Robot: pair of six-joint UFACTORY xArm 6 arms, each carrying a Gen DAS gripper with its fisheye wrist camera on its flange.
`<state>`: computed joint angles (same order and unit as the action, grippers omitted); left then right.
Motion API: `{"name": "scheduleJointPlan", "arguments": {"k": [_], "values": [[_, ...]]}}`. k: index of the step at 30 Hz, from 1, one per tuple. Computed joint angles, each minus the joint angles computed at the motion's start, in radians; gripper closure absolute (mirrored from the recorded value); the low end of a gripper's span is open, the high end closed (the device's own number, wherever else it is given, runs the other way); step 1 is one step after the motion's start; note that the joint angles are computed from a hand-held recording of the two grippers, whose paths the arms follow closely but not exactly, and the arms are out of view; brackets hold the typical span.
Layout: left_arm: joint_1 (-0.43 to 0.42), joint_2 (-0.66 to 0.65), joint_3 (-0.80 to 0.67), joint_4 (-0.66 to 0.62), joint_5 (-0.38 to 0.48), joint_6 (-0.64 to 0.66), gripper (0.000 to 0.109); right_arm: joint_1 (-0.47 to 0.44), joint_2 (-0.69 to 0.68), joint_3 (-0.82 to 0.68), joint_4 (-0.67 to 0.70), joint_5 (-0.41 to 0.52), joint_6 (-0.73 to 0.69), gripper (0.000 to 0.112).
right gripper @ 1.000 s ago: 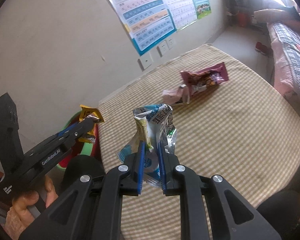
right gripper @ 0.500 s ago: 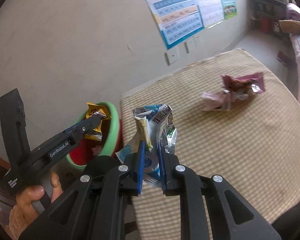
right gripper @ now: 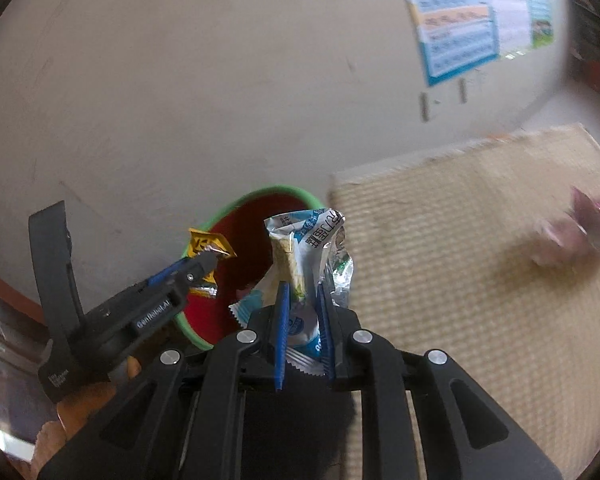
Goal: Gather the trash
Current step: 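Open both grippers to drop the wrappers into the bucket, then grasp the pink snack wrapper with the right gripper while the left grasps the floral wrapper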
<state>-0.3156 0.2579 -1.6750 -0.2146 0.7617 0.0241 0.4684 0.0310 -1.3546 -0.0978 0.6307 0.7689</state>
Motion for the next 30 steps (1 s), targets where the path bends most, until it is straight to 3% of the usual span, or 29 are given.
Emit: {"name": "scheduleJointPlan", "arguments": {"k": [4,6,9,11,14,19,24,26,30], "values": [[0.026,0.002,0.005,0.041,0.004,-0.022,0.074,0.006,0.074,-0.068,0.081,-0.034,-0.067,0.096],[0.03,0.01,0.001,0.072,0.006,-0.05,0.069,0.008,0.102,-0.093,0.126,-0.051,-0.105,0.096],[0.039,0.006,0.013,0.101,0.0,-0.099,0.05,0.007,0.128,-0.116,0.171,-0.066,-0.141,0.078],[0.04,0.001,0.022,0.111,-0.001,-0.115,0.048,0.004,0.109,-0.081,0.161,-0.102,-0.118,0.063],[0.032,0.0,0.025,0.12,0.002,-0.116,0.043,-0.022,0.061,-0.013,0.116,-0.119,-0.07,0.058],[0.002,-0.007,0.037,0.096,-0.013,-0.078,0.04,-0.151,-0.104,0.175,-0.124,-0.077,0.211,0.051],[-0.021,-0.009,0.041,0.075,-0.033,-0.067,0.039,-0.343,-0.304,0.365,-0.379,0.048,0.631,0.037],[-0.028,-0.008,0.038,0.071,-0.038,-0.067,0.039,-0.423,-0.333,0.398,-0.385,0.092,0.718,0.037],[-0.046,-0.003,0.024,0.065,-0.029,-0.053,0.039,-0.531,-0.276,0.395,-0.245,0.07,0.644,0.037]]}}
